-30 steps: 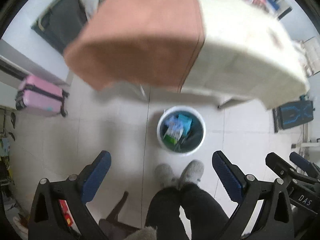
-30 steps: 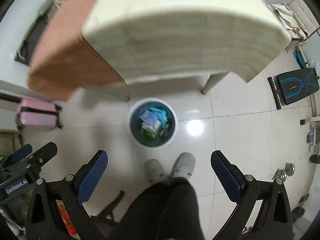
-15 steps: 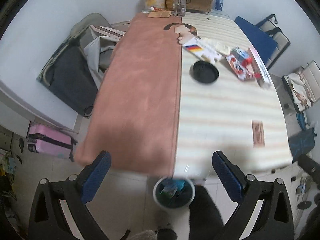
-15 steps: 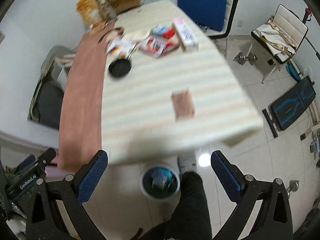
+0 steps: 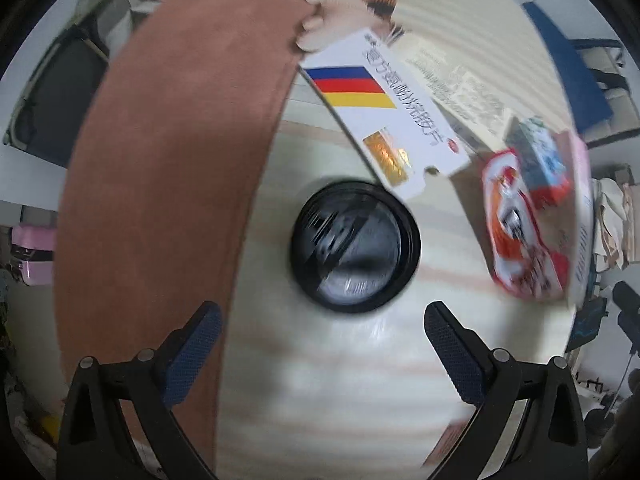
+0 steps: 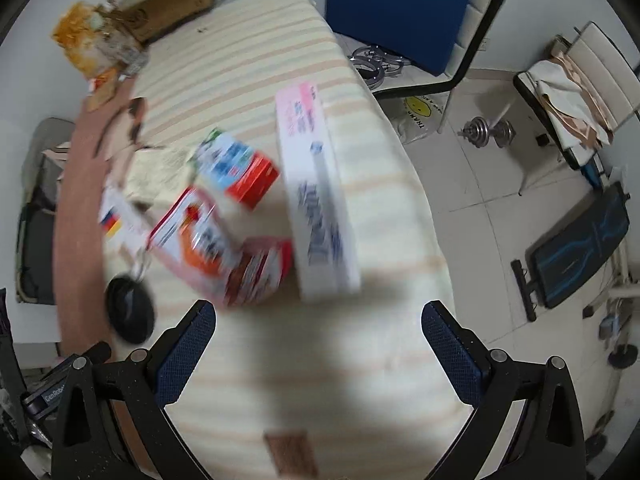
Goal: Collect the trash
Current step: 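Grasp the black round lid with the left tool while the right tool grasps the Doctor toothpaste box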
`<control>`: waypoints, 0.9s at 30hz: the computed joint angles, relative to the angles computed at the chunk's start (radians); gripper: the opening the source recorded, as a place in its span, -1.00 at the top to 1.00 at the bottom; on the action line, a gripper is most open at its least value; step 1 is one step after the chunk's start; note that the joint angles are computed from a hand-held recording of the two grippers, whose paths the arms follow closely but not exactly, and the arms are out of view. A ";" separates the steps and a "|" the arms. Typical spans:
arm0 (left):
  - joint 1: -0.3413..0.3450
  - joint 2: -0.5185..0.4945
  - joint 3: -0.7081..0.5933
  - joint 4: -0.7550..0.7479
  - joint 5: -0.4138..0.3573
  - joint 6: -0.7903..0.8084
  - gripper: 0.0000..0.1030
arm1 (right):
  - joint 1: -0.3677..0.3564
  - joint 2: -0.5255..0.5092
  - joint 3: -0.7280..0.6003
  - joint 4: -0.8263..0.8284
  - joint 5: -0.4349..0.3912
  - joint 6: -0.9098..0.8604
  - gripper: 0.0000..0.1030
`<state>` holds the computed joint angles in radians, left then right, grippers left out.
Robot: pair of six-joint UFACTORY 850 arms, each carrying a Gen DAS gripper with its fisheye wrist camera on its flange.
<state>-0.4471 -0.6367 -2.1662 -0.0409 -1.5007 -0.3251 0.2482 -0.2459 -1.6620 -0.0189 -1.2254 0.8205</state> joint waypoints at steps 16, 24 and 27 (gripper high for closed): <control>-0.023 -0.110 -0.074 0.024 0.001 -0.023 -0.66 | -0.073 -0.169 -0.066 0.050 0.063 -0.120 0.03; -0.041 0.032 0.071 0.058 0.069 -0.042 -0.66 | -0.047 -0.076 -0.014 -0.018 0.098 -0.074 0.04; -0.059 0.071 0.089 0.082 0.091 -0.040 -0.66 | -0.033 -0.045 -0.009 -0.032 0.102 -0.061 0.04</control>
<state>-0.5060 -0.5662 -2.0767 0.0409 -1.4092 -0.3649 0.2149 -0.2907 -1.6707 -0.0510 -1.1237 0.7590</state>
